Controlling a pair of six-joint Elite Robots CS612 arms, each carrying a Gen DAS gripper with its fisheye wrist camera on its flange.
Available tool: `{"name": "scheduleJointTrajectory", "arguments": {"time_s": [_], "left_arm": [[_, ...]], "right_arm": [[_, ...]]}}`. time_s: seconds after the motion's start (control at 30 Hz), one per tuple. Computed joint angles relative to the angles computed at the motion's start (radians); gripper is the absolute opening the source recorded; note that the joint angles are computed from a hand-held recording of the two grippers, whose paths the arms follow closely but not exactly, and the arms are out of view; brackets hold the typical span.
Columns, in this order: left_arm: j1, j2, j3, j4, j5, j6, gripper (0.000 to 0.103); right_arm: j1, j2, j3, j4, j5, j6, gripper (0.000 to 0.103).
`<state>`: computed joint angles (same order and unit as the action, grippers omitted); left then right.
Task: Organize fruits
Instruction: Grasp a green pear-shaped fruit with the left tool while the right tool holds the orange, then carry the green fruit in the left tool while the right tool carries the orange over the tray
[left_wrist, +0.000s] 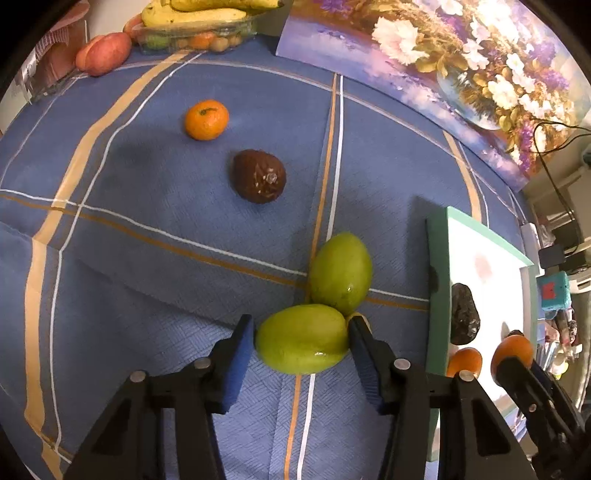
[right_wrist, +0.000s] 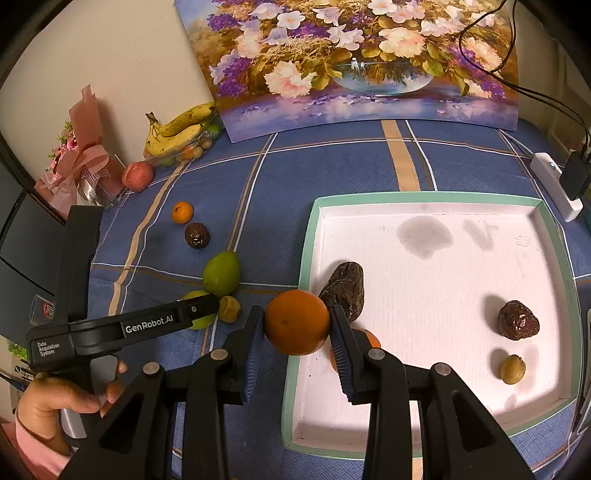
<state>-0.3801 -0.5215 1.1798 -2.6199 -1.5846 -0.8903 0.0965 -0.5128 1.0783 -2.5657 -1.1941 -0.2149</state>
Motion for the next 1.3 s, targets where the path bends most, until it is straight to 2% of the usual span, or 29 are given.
{"name": "scheduleJointTrajectory", "arguments": {"time_s": [0.33, 0.5, 0.7, 0.93, 1.3], "left_arm": [[-0.006, -0.051, 0.061, -0.094, 0.078, -0.003, 0.054], [-0.017, -0.069, 0.077, -0.131, 0.104, 0.034, 0.054], [-0.041, -0.071, 0.055, -0.147, 0.104, 0.120, 0.054], [-0.072, -0.056, 0.004, -0.121, 0.076, 0.231, 0.054], [-0.113, -0.015, -0.083, -0.004, 0.051, 0.364, 0.054]], "right_arm": [[-0.007, 0.000, 0.000, -0.006, -0.005, 0.023, 0.037], [-0.019, 0.000, -0.004, -0.021, -0.045, 0.077, 0.037], [-0.046, -0.012, 0.015, -0.069, -0.099, 0.168, 0.037], [-0.072, -0.036, 0.049, -0.127, -0.114, 0.223, 0.037], [-0.095, -0.056, 0.083, -0.166, -0.105, 0.270, 0.037]]}}
